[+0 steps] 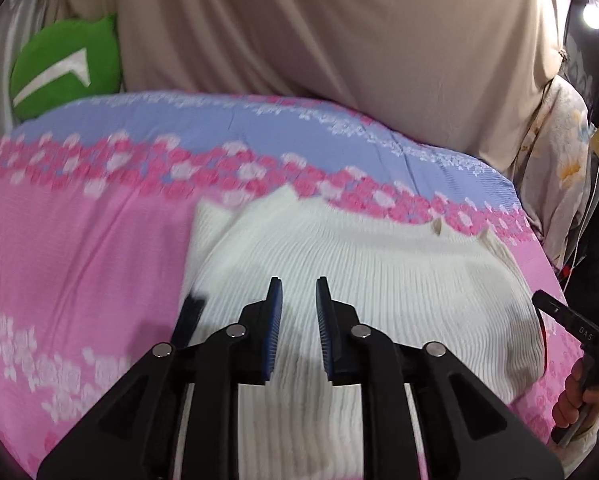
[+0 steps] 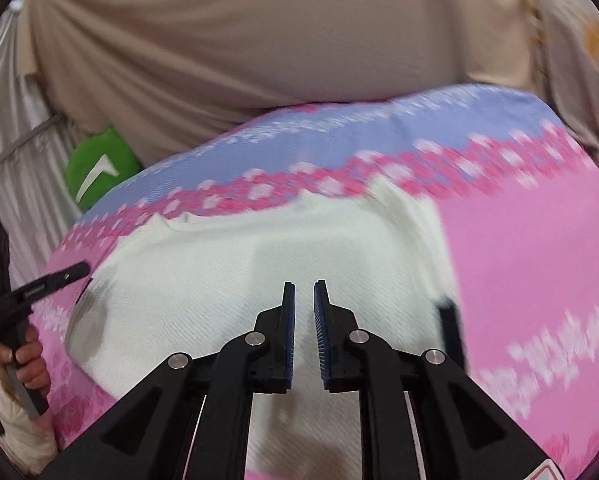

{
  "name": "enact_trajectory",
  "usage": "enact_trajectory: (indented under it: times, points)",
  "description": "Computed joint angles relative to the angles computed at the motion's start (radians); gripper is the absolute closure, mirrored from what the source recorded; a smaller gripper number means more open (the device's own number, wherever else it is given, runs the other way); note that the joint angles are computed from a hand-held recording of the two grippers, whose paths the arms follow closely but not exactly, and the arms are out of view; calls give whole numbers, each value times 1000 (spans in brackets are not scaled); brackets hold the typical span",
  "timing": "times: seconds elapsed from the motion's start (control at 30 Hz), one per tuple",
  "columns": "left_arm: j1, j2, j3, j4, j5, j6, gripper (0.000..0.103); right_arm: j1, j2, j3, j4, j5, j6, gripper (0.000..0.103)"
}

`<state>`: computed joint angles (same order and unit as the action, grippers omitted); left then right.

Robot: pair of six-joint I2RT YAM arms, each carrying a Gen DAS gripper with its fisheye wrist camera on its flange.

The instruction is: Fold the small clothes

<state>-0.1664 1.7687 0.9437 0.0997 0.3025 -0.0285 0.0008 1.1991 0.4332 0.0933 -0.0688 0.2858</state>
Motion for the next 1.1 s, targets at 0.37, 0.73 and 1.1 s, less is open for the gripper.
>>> enact_trajectory:
  times: [0.37,0.73,1.1]
  points:
    - [-93,476,596,-261,-250,83,84,-72,602,483,-77,43,-127,89]
    - [-88,497,577,-175,-259,77,81,-277,629,433,15,-128,-21,103]
    - [-140,168,100,29,-281,126,48,89,163,9,67,77,40,82]
